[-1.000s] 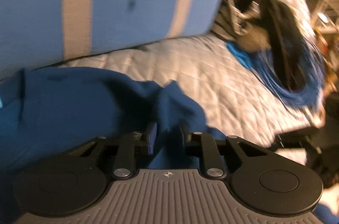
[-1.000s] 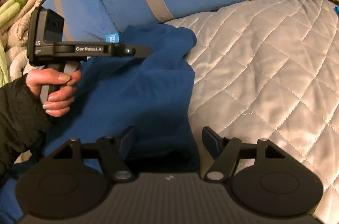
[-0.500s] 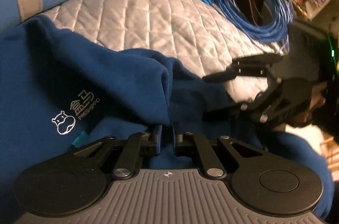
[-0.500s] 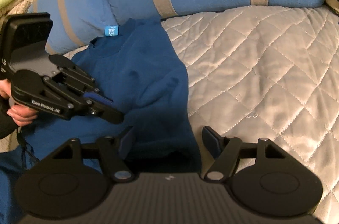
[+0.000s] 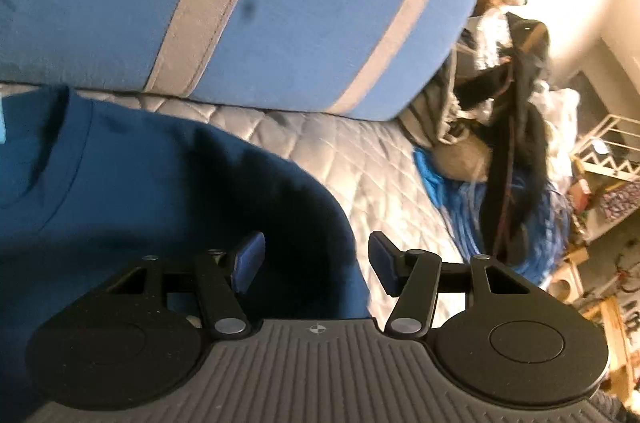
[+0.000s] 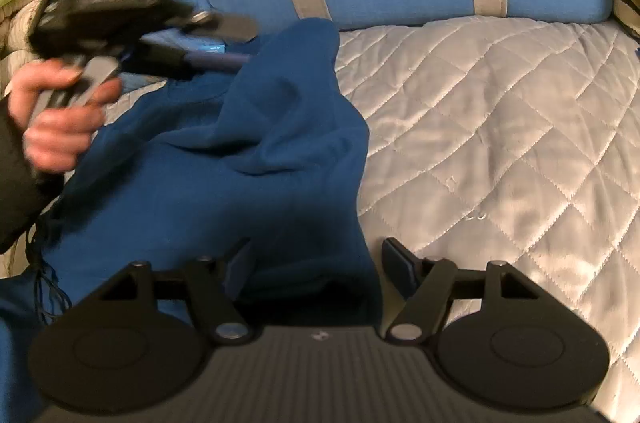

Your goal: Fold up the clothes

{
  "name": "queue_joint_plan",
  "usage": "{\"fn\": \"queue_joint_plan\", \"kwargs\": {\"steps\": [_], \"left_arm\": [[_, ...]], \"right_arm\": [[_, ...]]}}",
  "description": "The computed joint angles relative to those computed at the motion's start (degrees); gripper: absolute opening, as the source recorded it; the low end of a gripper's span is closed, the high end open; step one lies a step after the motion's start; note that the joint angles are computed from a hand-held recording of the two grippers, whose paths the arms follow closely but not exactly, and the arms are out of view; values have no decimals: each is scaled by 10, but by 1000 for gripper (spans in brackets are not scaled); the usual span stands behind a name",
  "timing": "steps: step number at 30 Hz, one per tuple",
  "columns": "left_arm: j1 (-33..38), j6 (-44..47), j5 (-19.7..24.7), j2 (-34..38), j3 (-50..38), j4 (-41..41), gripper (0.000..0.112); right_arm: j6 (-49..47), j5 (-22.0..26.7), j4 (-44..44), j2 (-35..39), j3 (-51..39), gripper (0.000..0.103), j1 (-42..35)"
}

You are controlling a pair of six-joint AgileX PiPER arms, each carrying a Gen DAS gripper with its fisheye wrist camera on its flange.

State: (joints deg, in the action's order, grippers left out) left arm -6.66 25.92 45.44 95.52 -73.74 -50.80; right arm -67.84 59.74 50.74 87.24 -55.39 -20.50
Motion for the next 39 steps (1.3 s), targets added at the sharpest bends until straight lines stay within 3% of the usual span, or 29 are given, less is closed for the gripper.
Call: {"fn": "queue_joint_plan", "kwargs": {"steps": [4, 5, 6, 7, 13, 15, 17, 24, 29, 32, 33, 34, 36, 38, 39], "left_arm": [[-26, -21, -9, 35, -48, 23, 55], [-33, -27, -12, 42, -59, 31, 41], [-41, -34, -11, 52, -74, 43, 11], [-47, -44, -11, 60, -86, 61, 5], [-79, -142, -71, 105, -145, 194, 4], [-88, -170, -75, 132, -175, 230, 4], [-103, -197, -87, 146, -184, 268, 4], [-135, -280, -140, 167, -178, 366, 4], [-130, -312, -160, 154, -161, 380, 7], [-125, -340, -155, 126, -149, 417, 12], [-124, -350, -152, 116, -144, 433, 28], [-122, -357, -150, 103, -137, 447, 36], [-111, -348, -153, 64, -107, 454, 50], [-95, -331, -146, 25, -82, 451, 56], [-88, -332, -140, 2, -66, 458, 59]], "right_arm": [[0, -4, 3, -5, 6, 74, 0], [-2, -4, 2, -7, 7, 74, 0], [-2, -6, 1, -8, 8, 73, 0], [-2, -8, -3, -10, 9, 73, 2], [-21, -12, 11, -22, 29, 49, -7], [-36, -3, 24, -23, 39, 29, -21], [-48, 12, 39, -22, 46, 19, -40], [-67, 35, 59, -25, 62, 16, -73], [-85, 55, 36, -37, 55, 16, -90], [-96, 49, 2, -65, 54, 19, -92], [-101, 49, -8, -75, 54, 25, -95], [-106, 60, -15, -83, 51, 35, -103], [-112, 81, -20, -97, 43, 65, -120], [-120, 93, -17, -117, 36, 82, -134], [-122, 96, -14, -126, 33, 84, -137]]}}
